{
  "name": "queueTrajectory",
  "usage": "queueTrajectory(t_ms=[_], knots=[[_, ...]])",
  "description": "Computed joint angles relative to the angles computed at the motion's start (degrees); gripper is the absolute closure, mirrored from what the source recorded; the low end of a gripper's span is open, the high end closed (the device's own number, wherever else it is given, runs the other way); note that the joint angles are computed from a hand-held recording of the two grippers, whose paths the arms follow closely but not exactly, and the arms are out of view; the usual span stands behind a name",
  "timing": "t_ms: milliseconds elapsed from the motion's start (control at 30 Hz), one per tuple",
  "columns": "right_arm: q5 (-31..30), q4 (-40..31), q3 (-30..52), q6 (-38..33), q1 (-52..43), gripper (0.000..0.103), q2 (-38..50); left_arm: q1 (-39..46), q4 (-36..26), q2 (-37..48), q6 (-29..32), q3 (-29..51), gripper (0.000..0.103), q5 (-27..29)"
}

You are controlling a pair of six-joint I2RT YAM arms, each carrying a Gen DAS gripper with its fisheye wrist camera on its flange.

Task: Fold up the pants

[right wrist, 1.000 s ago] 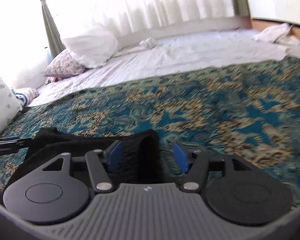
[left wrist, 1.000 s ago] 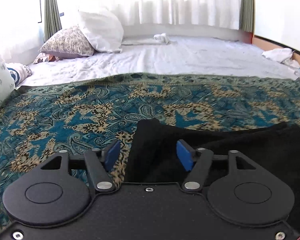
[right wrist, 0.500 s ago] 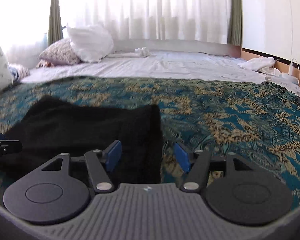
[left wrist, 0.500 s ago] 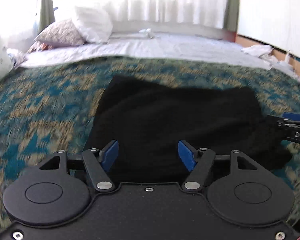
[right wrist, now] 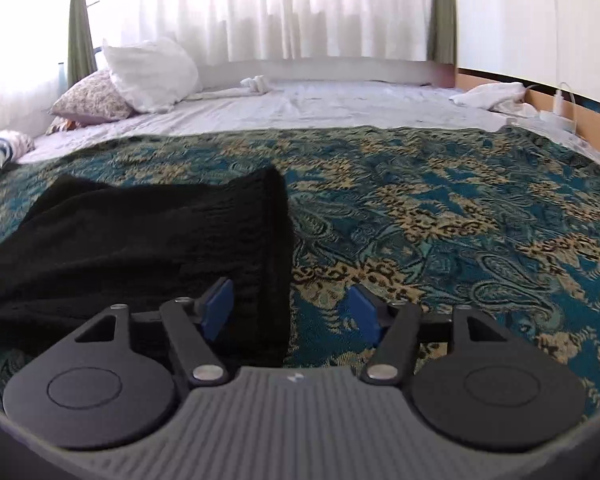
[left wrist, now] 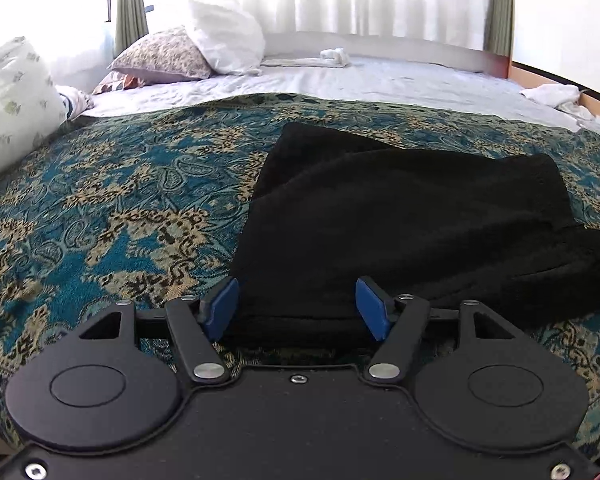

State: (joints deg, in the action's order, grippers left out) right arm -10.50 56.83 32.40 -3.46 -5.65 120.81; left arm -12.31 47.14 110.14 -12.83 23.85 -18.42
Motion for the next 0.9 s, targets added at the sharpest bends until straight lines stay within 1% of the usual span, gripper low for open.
queueTrajectory(t_ms=[67,133,200,267,400,500,567,633,700,800,833,900], knots=[[0.43,3.63,-3.00,-0.07,0.47,0.029,-1.32,-0.95,-2.25,-1.53,-0.72,-0.03,0.039,-1.07],[0.20,8.64,-6.62,-1.29,1.05,0.029,-2.34,-1.60,-3.26,-2.89,-1.13,-0.55,0.035,-1.25],[1.27,13.18,-10.19,-2.86,2.30,0.029,-3.43,-2.44,-4.79,-4.76,-2.55,-1.29,0.027,-1.19],[2.00,15.85,-12.97,-3.41,3.62,0.028,-4.50,-3.41,-6.46,-6.74,-4.73,-2.15,0.024,-0.66],[3.30,16.58,-15.95,-2.11,6.58,0.025,-5.17,-6.78,-7.92,-8.67,-8.22,-3.95,0.019,-1.74],[5.15,16.74,-17.01,-0.56,8.92,0.023,-3.79,-9.34,-8.48,-7.82,-10.14,-4.43,0.016,-3.55],[5.64,17.63,-17.45,0.46,10.02,0.022,-2.00,-10.11,-8.89,-6.72,-11.50,-4.36,0.015,-3.57],[6.49,18.39,-17.62,1.08,11.12,0.020,-0.32,-10.50,-7.92,-5.24,-11.78,-4.40,0.011,-3.68],[7.24,19.24,-17.57,1.09,11.99,0.017,1.23,-11.42,-6.89,-4.05,-11.30,-4.30,0.006,-5.19],[8.42,20.07,-17.44,0.93,13.04,0.013,2.71,-11.78,-6.77,-2.91,-11.66,-3.73,0.000,-5.44],[8.70,19.89,-17.31,0.90,13.27,0.012,2.80,-11.78,-6.66,-2.59,-11.80,-3.55,0.000,-5.43],[9.42,19.15,-16.90,1.07,13.87,0.006,2.77,-12.04,-6.82,-1.99,-12.23,-3.06,0.000,-6.04]])
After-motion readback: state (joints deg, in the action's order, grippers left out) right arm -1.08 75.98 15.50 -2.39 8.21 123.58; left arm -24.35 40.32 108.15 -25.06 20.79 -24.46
